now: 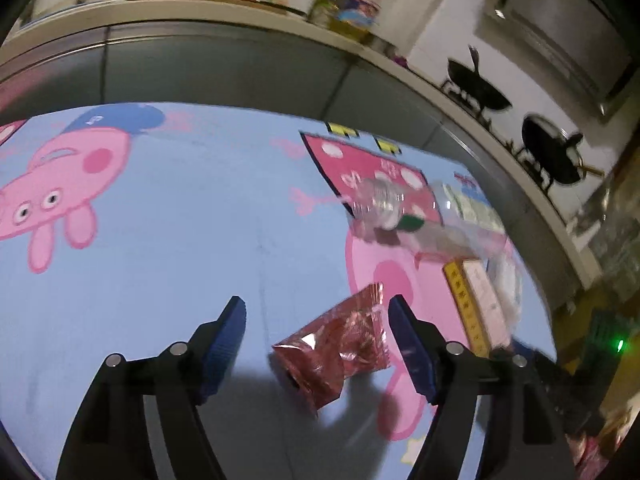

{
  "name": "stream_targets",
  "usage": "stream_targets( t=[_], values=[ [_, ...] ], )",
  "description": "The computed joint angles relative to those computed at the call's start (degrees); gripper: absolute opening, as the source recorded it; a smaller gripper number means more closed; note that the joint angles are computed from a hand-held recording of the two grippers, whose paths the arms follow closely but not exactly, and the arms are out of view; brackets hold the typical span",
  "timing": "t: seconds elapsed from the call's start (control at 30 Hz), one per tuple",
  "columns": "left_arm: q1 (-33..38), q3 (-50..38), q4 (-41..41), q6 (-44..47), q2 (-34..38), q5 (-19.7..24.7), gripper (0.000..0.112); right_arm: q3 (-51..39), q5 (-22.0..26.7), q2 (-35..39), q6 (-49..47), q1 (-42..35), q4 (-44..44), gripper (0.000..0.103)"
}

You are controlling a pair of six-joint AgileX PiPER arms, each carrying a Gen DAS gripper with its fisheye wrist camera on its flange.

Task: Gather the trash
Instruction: 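Grasp the red foil wrapper with the left tool while the right tool grasps the brown snack box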

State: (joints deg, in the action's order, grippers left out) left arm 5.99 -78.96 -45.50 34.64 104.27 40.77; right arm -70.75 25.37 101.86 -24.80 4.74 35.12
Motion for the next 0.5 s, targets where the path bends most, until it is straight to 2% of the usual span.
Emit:
stream_targets(
  t=[0.03,0.07,0.1,0.13,0.17,0.27,0.33,0.5],
  values=[
    [-0.25,-0.19,0.34,-0.04,0.53,0.63,0.062,-0.19,-1.29,0.36,0.53,0.7,-1.6,0.068],
    [-0.59,1.05,-0.07,0.86,-0.21,-0.75,0.059,-0.31,-1.89,0.56,1.6,1.35,-3.16,0.062],
    [-0.6,1.55,-0.51,2.25,-0.58,-0.42,0.04,-0.07,-2.62,0.53,0.92,1.69,-3.43,0.061],
    [-0.44,1.17,-1.13,3.79,-0.1,2.21,0.02,0.06,-2.03,0.41,-1.09,1.46,-1.4,0.061],
    [-0.42,1.13,-0.95,3.73,-0.07,3.47,0.02,0.9,-1.4,-0.09,-5.07,0.97,2.73,0.061],
    [-0.99,5.79,-2.02,5.54,-3.67,2.22,0.016,5.23,-1.98,-3.42,-13.93,1.21,9.07,0.06],
    [-0.5,9.14,-4.15,6.69,-6.43,3.07,0.012,8.81,-2.11,-6.33,-20.48,1.37,13.53,0.06],
    [1.01,18.24,-9.44,7.54,-12.33,5.05,0.012,18.76,-3.83,-14.31,-29.25,2.55,16.59,0.06]
  ],
)
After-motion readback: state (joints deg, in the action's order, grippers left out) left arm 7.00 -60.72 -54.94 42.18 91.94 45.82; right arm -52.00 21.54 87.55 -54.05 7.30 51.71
